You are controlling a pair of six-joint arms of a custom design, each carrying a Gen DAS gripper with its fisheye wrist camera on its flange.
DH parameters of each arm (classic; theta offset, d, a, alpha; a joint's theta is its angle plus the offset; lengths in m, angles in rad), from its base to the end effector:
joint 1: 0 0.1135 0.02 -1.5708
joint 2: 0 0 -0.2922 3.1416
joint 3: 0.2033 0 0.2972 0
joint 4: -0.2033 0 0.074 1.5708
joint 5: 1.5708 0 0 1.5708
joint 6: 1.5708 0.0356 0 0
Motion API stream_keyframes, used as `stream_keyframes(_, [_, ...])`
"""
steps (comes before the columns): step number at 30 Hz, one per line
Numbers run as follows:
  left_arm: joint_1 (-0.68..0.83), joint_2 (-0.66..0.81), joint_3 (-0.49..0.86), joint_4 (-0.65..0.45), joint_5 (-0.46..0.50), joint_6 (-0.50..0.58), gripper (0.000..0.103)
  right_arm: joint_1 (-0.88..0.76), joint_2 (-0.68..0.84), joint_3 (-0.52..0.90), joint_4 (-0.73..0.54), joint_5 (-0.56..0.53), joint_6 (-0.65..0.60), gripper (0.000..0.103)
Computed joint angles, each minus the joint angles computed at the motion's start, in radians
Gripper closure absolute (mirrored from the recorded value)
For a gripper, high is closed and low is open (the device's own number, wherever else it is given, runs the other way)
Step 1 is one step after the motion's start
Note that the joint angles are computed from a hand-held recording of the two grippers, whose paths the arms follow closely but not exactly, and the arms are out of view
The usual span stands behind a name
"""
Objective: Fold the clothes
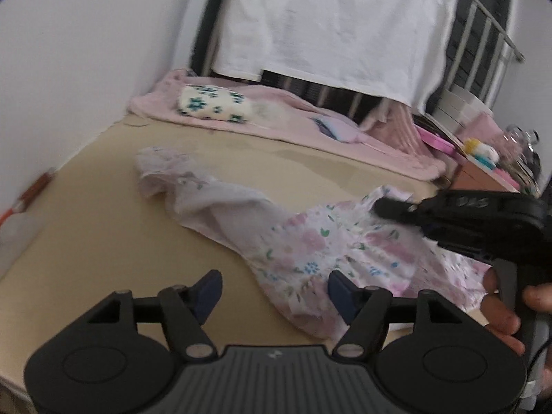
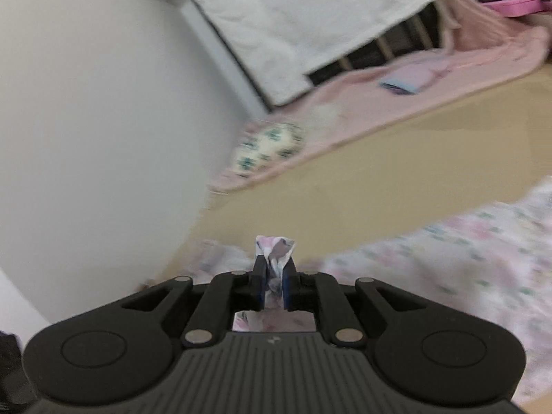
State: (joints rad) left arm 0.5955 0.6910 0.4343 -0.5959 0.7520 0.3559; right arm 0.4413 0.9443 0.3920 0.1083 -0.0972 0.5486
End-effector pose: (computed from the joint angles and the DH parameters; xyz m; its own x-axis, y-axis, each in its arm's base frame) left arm 0.1440 0.0682 0.2086 -0.5974 -0.0974 -0.7960 0.1820 0.9502 -0.2529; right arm 0.2036 0.1000 0.2016 -0.5944 0.2933 -0.7488 -0.2278 0.8316 0.5065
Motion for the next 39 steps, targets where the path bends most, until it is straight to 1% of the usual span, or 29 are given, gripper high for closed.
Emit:
stream_keyframes(2, [-0.046, -0.026, -0.011, 0.002, -0.013, -0.017, 0.036, -0.016, 0.029, -0.01, 0.005, 0.0, 0.001, 0.095])
stream_keyframes(3, [-0.071, -0.038, -0.017, 0.004, -0.021, -0.026, 0.036, -0.038, 0.044, -0.02, 0.036, -0.045, 0.013, 0.095])
stream_keyframes(5, [-0.125, -0.069, -0.028, 0.015, -0.057, -0.055, 0.036, -0.096, 0.072, -0.045, 0.138, -0.189, 0.056, 0.094])
stream_keyframes(7, [-0.178, -0.095, -0.038, 0.032, -0.113, -0.085, 0.036, -0.142, 0.126, -0.027, 0.21, -0.356, 0.097, 0.094])
stream_keyframes(10, [-0.13, -0.111, -0.035, 0.002, -0.085, -0.086, 0.036, -0.146, 0.303, 0.124, 0.261, -0.642, 0.11, 0.094])
stream_keyframes(11, [-0.09, -0.116, -0.032, -0.017, -0.061, -0.079, 0.036, -0.129, 0.364, 0.197, 0.231, -0.711, 0.074, 0.095])
stream_keyframes(12, [-0.039, -0.122, -0.029, -0.04, -0.037, -0.071, 0.036, -0.104, 0.421, 0.283, 0.152, -0.754, 0.003, 0.095])
stream_keyframes(13, [0.008, -0.124, -0.026, -0.059, -0.02, -0.063, 0.036, -0.077, 0.468, 0.367, 0.05, -0.747, -0.072, 0.095])
stream_keyframes(15, [0.075, -0.096, -0.019, -0.076, 0.01, -0.05, 0.036, -0.014, 0.546, 0.514, -0.192, -0.573, -0.219, 0.094])
stream_keyframes(16, [0.106, -0.078, -0.015, -0.082, 0.024, -0.043, 0.036, 0.015, 0.585, 0.568, -0.276, -0.487, -0.279, 0.092])
stream_keyframes(17, [0.136, -0.06, -0.011, -0.089, 0.036, -0.037, 0.036, 0.032, 0.61, 0.591, -0.323, -0.446, -0.322, 0.085])
stream_keyframes(18, [0.141, -0.047, -0.008, -0.081, 0.035, -0.048, 0.036, 0.044, 0.625, 0.602, -0.359, -0.42, -0.356, 0.08])
stream_keyframes(20, [0.136, -0.026, -0.004, -0.057, 0.023, -0.083, 0.037, 0.05, 0.581, 0.545, -0.322, -0.37, -0.363, 0.074])
stream_keyframes(21, [0.147, -0.022, 0.007, -0.075, 0.038, -0.07, 0.038, 0.047, 0.53, 0.492, -0.279, -0.337, -0.354, 0.07])
stream_keyframes(22, [0.162, -0.018, 0.02, -0.103, 0.059, -0.048, 0.038, 0.042, 0.464, 0.431, -0.233, -0.295, -0.342, 0.062])
stream_keyframes(23, [0.177, -0.014, 0.033, -0.131, 0.079, -0.026, 0.039, 0.04, 0.393, 0.374, -0.195, -0.242, -0.337, 0.061])
stream_keyframes(24, [0.212, -0.009, 0.055, -0.191, 0.115, 0.04, 0.041, 0.042, 0.323, 0.325, -0.168, -0.185, -0.347, 0.061])
stream_keyframes(26, [0.291, 0.013, 0.11, -0.358, 0.198, 0.267, 0.061, 0.053, 0.198, 0.249, -0.156, -0.096, -0.387, 0.062])
stream_keyframes(27, [0.314, 0.016, 0.129, -0.429, 0.226, 0.359, 0.061, 0.047, 0.149, 0.223, -0.163, -0.108, -0.406, 0.062])
stream_keyframes(28, [0.286, 0.019, 0.125, -0.424, 0.227, 0.363, 0.061, 0.028, 0.115, 0.206, -0.176, -0.172, -0.425, 0.065])
stream_keyframes(29, [0.236, 0.014, 0.113, -0.386, 0.209, 0.319, 0.061, 0.007, 0.082, 0.191, -0.191, -0.238, -0.443, 0.07])
stream_keyframes(30, [0.187, 0.013, 0.103, -0.35, 0.192, 0.279, 0.061, -0.015, 0.063, 0.184, -0.208, -0.306, -0.447, 0.072])
stream_keyframes(31, [0.139, 0.015, 0.093, -0.315, 0.175, 0.242, 0.069, -0.03, 0.063, 0.187, -0.217, -0.352, -0.434, 0.075])
stream_keyframes(32, [0.078, 0.015, 0.077, -0.26, 0.128, 0.176, 0.082, -0.035, 0.068, 0.194, -0.218, -0.376, -0.418, 0.075])
stream_keyframes(33, [0.015, 0.021, 0.06, -0.191, 0.079, 0.091, 0.085, -0.031, 0.076, 0.204, -0.221, -0.374, -0.412, 0.075])
stream_keyframes(34, [-0.044, 0.036, 0.046, -0.125, 0.031, 0.013, 0.085, -0.021, 0.088, 0.221, -0.232, -0.345, -0.422, 0.075])
stream_keyframes(37, [-0.093, 0.089, 0.024, -0.018, 0.016, -0.136, 0.08, -0.001, 0.239, 0.321, -0.289, -0.333, -0.478, 0.076])
stream_keyframes(38, [-0.106, 0.108, 0.018, 0.016, 0.015, -0.183, 0.078, 0.017, 0.316, 0.37, -0.322, -0.302, -0.498, 0.078])
stream_keyframes(39, [-0.093, 0.119, 0.019, 0.012, 0.034, -0.184, 0.077, 0.043, 0.385, 0.417, -0.355, -0.244, -0.514, 0.08])
